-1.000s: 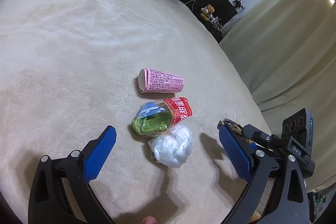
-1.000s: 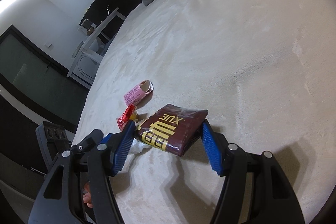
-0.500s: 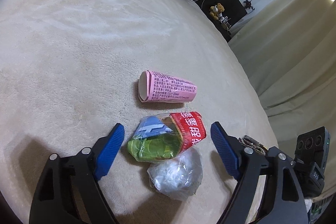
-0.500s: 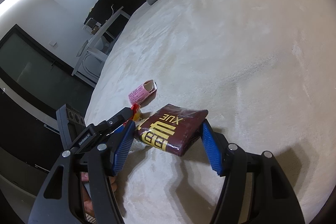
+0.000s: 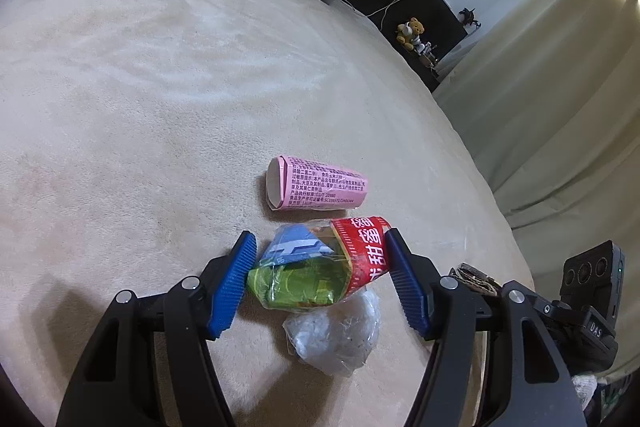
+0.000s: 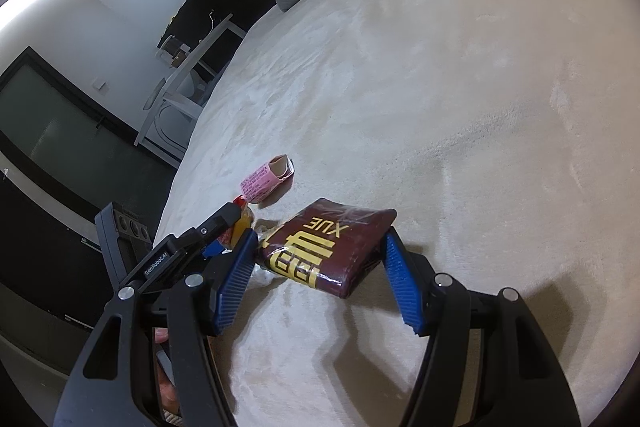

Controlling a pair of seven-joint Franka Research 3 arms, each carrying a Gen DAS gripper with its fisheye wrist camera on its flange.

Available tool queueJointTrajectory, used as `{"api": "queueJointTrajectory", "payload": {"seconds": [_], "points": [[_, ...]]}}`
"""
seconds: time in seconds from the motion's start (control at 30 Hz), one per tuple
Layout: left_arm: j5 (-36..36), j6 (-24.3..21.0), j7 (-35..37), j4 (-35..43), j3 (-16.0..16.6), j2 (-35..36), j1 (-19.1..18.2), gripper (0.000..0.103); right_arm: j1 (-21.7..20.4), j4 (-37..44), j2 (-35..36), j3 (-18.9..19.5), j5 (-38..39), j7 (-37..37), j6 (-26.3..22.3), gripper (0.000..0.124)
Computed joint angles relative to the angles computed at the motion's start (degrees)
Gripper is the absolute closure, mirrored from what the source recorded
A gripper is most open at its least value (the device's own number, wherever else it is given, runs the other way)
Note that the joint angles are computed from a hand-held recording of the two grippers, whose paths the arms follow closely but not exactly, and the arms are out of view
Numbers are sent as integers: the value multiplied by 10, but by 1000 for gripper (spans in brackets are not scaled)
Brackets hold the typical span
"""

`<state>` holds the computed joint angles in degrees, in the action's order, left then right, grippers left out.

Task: Collect trash
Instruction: 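Grasp the green-and-red snack bag with left tool while right tool grasps the brown XUE packet, then lift the green bag and brown packet off the bed toward the bin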

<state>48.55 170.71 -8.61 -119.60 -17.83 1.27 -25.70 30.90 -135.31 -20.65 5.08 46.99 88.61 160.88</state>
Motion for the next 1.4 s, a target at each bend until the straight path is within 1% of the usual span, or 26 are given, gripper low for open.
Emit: {"api": "queueJointTrajectory", "payload": {"seconds": [0.13, 0.23, 0.43, 0.63, 0.9, 1.17, 1.27, 1.4], "points": [[4, -6, -9, -16, -5, -22, 2, 39, -6, -1, 0, 7, -16, 13, 2, 61], [-7, -15, 4, -29, -13, -42, 6, 39, -10, -3, -3, 14, -36, 28, 3, 61], [-15, -17, -2, -60, -35, -88, 24, 39, -6, -12, -14, 19, -55, 52, 8, 61], [-17, -21, -20, -83, -69, -134, 43, 39, 0, -33, -41, 26, -74, 73, 13, 61], [-29, -29, -33, -109, -109, -189, 59, 39, 4, -68, -85, 41, -110, 115, 21, 61], [-36, -24, -70, -138, -157, -245, 78, 39, 33, -112, -137, 42, -116, 144, 40, 61], [-41, -22, -91, -152, -178, -270, 85, 39, 41, -130, -161, 47, -120, 160, 41, 61], [-53, -29, -103, -162, -201, -293, 87, 39, 46, -156, -197, 60, -132, 183, 39, 61]]}}
